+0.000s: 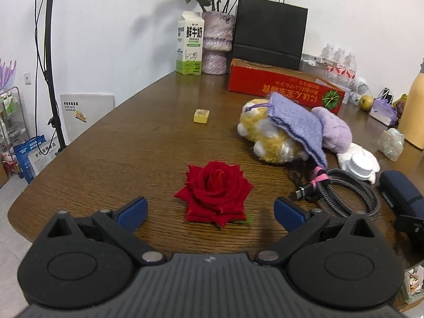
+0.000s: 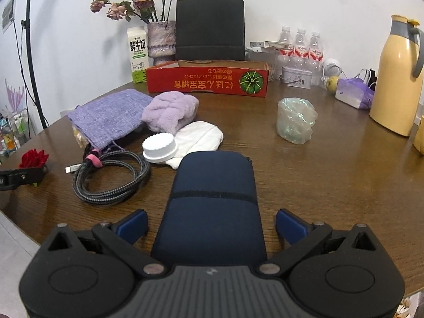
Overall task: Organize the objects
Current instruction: 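Close the left gripper on the red rose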
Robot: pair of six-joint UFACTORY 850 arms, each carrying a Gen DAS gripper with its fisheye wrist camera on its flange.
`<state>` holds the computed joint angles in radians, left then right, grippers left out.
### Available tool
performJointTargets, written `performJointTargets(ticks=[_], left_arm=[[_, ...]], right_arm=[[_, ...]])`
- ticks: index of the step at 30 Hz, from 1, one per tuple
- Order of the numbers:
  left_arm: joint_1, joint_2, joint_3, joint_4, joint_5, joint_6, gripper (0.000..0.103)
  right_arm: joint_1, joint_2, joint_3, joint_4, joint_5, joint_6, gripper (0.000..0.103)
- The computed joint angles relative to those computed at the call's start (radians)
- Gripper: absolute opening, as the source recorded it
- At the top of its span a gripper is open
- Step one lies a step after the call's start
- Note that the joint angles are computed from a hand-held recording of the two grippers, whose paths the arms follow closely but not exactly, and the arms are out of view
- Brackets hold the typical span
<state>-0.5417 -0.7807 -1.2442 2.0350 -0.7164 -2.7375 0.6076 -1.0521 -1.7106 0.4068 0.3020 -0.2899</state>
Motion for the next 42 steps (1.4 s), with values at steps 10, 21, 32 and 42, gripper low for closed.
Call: performJointTargets(ticks=[10, 21, 32, 42], left_arm=[[-0.001, -0.036, -0.047, -0.047, -0.032, 0.098, 0.088], [0.008, -0.031, -0.035, 0.039, -0.036, 0.034, 0.055], [0.013, -0.014, -0.018, 0.070, -0.030, -0.009, 0.043], [0.004, 0.006, -0.003, 0.085, -0.059, -0.018, 0.042]], right_arm=[[-0.006, -0.012, -0.015, -0.048, 0.004, 0.035, 0.103], [-0.011, 0.000, -0.003, -0.151, 0.008, 0.112, 0.074], [-0.028, -0.001, -0.010, -0.283, 0.015, 0.253, 0.067], [-0.031, 0.002, -0.001, -0.305, 0.036, 0.275, 0.066]])
